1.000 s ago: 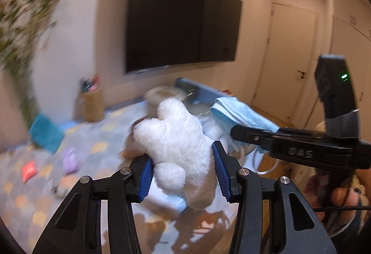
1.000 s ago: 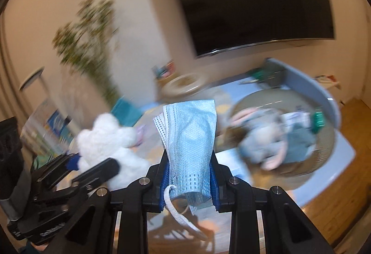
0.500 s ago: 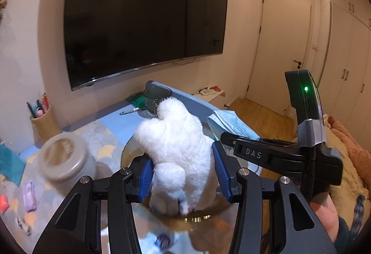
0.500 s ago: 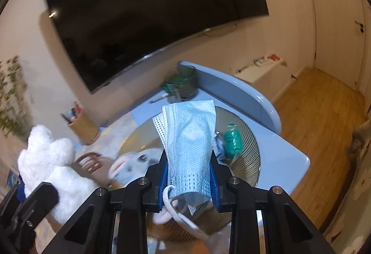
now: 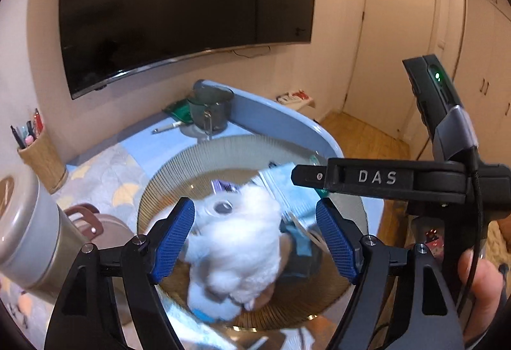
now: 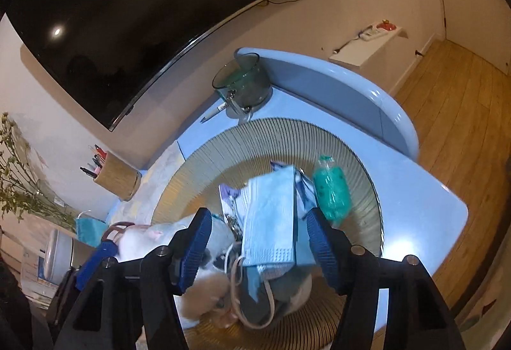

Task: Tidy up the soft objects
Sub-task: 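Carry the plush and mask over the glass bowl and open both tools, then move both tools back over the remaining items on the bed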

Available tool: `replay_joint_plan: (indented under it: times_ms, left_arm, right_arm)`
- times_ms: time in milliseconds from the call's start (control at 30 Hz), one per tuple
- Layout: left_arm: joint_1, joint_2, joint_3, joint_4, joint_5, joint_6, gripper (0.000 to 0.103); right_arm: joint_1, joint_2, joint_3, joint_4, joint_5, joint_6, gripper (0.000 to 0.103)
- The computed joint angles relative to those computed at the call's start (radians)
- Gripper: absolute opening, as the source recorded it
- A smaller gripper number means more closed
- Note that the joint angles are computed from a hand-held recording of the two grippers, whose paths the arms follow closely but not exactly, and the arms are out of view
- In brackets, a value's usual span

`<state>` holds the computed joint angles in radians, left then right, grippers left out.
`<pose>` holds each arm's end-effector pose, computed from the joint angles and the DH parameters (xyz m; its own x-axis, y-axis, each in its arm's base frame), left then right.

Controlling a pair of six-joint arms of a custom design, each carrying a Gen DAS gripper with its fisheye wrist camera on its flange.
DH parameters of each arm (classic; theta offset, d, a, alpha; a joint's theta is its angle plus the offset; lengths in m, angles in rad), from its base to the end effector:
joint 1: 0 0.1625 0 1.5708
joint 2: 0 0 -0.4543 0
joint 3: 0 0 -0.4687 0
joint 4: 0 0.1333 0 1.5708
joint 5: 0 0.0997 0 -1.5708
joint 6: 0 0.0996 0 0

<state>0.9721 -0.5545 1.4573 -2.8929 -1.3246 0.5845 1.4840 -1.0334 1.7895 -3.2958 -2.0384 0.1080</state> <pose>-0.3246 -0.7554 -0.0139 -0.4308 0.8038 -0.4103 0.9022 0.3729 -0.2167 0.0271 -0.7083 0.2630 -0.8468 0.5057 0.1649 0.1412 0.5125 -0.8470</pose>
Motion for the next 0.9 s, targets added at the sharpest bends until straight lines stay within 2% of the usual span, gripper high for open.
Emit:
replay_joint_plan:
  times_ms: [133, 267, 500, 667, 733, 900]
  left_arm:
    - [-0.006, -0.044, 0.067, -0.032, -0.004, 0.042, 0.077]
    - [-0.009, -0.105, 0.143, -0.077, -0.028, 0.068, 0.077]
    - [0.012, -0.225, 0.245, -0.093, -0.078, 0.066, 0.077]
    - [0.035, -0.3, 0.307, -0.143, -0.071, 0.098, 0.077]
    - [0.048, -0.332, 0.327, -0.143, -0.063, 0.108, 0.077]
    - [0.094, -0.407, 0.364, -0.153, -0.044, 0.127, 0.077]
  right_arm:
    - [0.009, -0.017, 0.043, -0.033, 0.001, 0.014, 0.06]
    - [0.041, -0.026, 0.078, -0.07, -0.052, -0.007, 0.061]
    - [0.104, -0.035, 0.133, -0.127, -0.097, -0.031, 0.061]
    - [0.161, 0.002, 0.143, -0.195, -0.187, -0.069, 0.061]
    - [0.174, 0.016, 0.147, -0.2, -0.216, -0.058, 0.061]
    - [0.205, 0.056, 0.144, -0.189, -0.192, -0.054, 0.061]
